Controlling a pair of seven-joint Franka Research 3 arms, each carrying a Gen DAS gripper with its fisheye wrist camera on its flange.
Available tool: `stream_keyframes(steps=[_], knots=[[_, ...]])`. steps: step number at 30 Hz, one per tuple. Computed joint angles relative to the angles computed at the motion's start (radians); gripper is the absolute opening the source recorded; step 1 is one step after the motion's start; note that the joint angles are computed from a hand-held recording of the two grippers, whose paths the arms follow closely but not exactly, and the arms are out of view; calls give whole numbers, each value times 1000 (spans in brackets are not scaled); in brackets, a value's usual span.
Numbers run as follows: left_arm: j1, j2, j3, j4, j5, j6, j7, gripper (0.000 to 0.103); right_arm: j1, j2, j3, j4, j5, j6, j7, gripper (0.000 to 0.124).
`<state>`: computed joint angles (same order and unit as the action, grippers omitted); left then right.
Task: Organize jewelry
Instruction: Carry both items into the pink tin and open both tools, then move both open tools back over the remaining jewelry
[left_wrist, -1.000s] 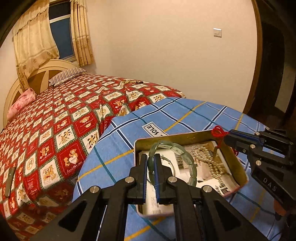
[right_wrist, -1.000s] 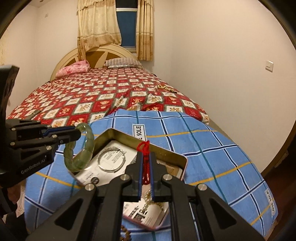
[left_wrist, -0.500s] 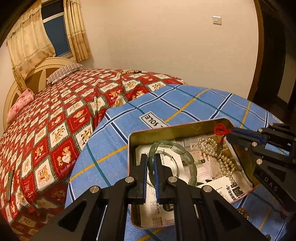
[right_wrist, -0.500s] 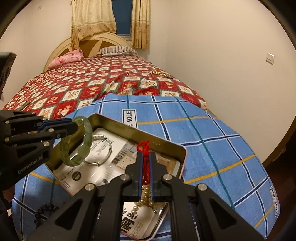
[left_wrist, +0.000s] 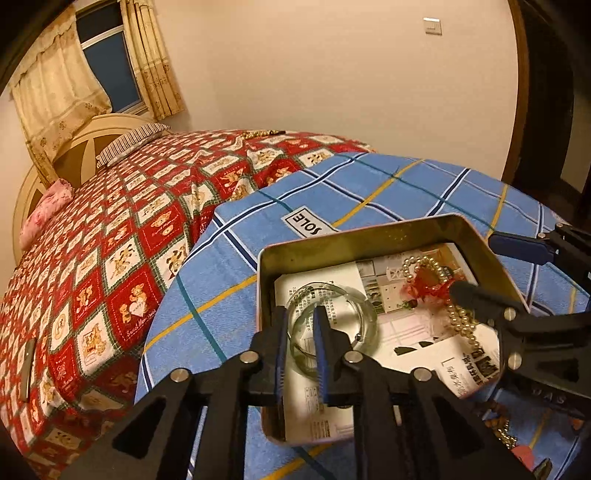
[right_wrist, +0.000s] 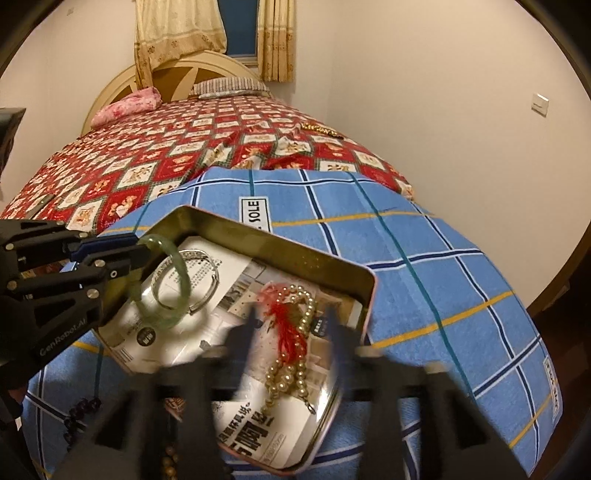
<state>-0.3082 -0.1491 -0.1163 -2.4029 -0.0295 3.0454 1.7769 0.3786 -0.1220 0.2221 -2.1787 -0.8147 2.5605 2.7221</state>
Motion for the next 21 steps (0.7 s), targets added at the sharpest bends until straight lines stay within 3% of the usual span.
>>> stream_keyframes(steps=[4, 5, 7, 9, 11, 13, 21], knots=[[40, -52, -27, -46, 60, 38, -73, 62, 3, -20, 11, -12, -8, -16, 13, 64], [28, -75, -12, -72, 62, 64, -74, 66, 5, -27, 14, -15, -6, -25, 12, 64], [2, -115, 24, -109, 70, 73, -73, 66, 9, -56, 25, -35, -6, -41, 15, 64], [48, -175, 4, -158, 114, 48, -130, 66, 12, -88, 38, -59, 12, -59, 9, 64], [5, -229, 59, -210, 109, 26, -122, 66, 18, -142, 57, -102, 44, -89, 17, 64], [35, -286, 45, -269, 137, 6, -153, 66, 20, -184, 78, -142, 82, -104, 27, 64], [29, -434, 60, -426, 150, -136, -209, 66, 72, -365, 175, -297, 298, -170, 36, 64]])
